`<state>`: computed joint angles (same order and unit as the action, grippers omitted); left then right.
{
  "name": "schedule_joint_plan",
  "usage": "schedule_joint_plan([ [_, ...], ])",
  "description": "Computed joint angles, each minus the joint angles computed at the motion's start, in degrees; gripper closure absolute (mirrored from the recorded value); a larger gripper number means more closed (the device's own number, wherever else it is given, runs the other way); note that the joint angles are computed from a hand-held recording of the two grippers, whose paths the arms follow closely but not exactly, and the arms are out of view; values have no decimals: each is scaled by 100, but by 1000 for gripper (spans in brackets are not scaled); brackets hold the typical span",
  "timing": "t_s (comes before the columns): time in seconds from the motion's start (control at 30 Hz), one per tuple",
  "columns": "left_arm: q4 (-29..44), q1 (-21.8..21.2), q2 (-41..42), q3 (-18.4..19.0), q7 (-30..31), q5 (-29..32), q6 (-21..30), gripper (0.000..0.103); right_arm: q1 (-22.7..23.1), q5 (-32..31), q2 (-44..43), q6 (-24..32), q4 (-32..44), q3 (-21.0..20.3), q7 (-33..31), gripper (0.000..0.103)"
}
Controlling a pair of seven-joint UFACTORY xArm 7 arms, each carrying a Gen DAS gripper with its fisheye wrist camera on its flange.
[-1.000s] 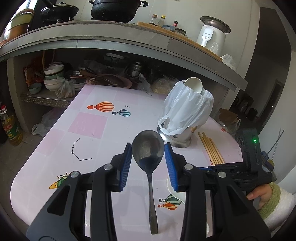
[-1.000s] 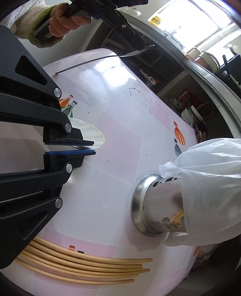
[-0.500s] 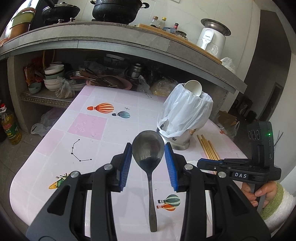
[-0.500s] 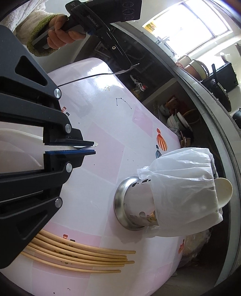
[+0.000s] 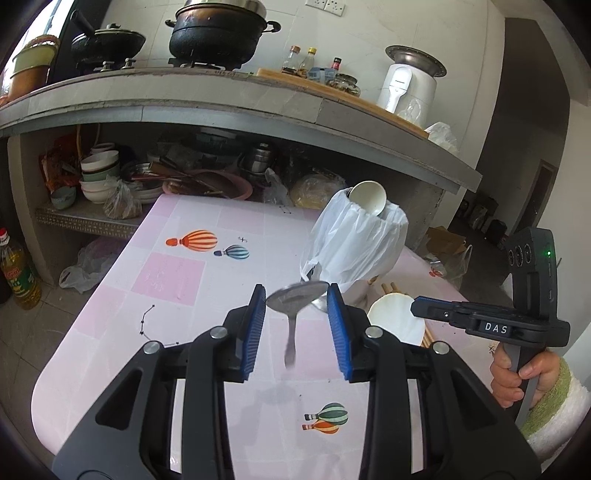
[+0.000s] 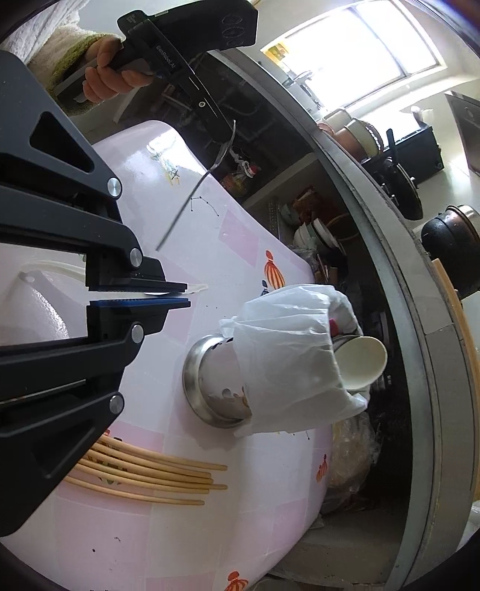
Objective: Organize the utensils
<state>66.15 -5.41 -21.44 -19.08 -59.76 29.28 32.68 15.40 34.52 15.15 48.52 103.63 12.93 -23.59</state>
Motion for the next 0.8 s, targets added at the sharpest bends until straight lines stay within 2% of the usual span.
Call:
schedule_joint_plan([
  [0.03,39,-10,25,10,41,-3,-5,91,-12,18,-29,-51,-14,-6,-12,100],
  [0.23,143,-71,205,132,220,-147,-109,91,-36,28,-45,-142,11,-27,5,100],
  [0.8,262,-233,523,379,259,-394,106,91,-125,185,1,-134,-36,-29,28,100],
])
